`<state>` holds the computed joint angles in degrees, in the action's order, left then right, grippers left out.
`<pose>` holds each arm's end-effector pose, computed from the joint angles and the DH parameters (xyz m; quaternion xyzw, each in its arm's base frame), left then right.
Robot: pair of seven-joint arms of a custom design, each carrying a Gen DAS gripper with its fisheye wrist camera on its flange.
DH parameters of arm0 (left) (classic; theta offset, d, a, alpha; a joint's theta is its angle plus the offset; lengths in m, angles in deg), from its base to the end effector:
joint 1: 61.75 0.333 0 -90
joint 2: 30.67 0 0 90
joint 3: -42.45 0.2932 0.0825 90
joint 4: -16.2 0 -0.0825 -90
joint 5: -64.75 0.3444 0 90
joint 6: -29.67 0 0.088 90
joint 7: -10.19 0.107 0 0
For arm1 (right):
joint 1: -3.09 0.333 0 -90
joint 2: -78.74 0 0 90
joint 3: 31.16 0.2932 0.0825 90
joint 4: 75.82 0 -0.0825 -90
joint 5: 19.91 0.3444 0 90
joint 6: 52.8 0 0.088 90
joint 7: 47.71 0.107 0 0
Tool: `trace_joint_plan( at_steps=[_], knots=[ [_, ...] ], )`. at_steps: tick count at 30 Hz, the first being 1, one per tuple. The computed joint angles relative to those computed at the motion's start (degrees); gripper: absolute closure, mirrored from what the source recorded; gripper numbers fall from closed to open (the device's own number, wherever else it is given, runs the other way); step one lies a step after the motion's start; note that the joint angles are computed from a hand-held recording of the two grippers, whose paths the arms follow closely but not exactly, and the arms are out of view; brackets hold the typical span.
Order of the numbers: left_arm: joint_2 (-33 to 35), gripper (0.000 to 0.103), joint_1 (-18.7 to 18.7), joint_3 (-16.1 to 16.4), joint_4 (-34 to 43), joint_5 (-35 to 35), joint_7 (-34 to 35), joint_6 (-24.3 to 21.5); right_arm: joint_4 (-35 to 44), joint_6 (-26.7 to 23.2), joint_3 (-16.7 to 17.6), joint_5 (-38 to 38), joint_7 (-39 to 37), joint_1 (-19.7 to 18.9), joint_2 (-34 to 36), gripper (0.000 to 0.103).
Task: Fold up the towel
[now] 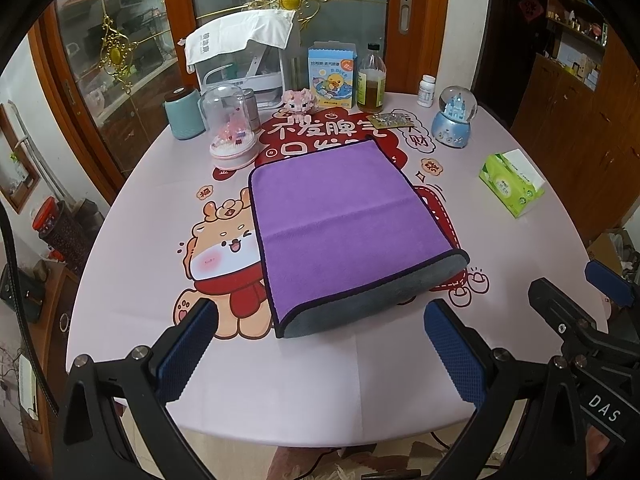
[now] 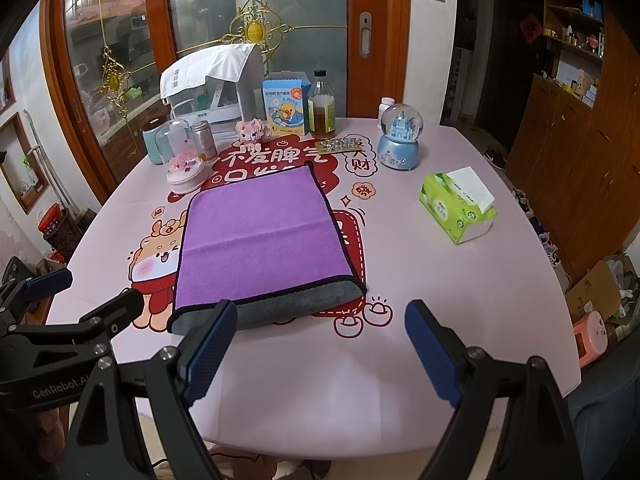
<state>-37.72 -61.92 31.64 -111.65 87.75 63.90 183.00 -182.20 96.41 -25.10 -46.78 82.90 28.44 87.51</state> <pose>0.5026 -0.1125 0.4822 -0.7142 0.6282 -0.1995 0.2355 0.5130 0.3203 0.4978 -0.7202 0.6100 -0.2077 0.2571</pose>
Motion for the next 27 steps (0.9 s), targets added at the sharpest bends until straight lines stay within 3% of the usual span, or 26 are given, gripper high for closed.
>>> trace_joint_plan(
  at_steps=[27],
  knots=[
    [1.3,0.001,-0.6,0.1,2.3,2.5,-2.5,-2.7,0.9,1.5,0.0,2.2,-3.6,-0.5,1.0,0.017]
  ],
)
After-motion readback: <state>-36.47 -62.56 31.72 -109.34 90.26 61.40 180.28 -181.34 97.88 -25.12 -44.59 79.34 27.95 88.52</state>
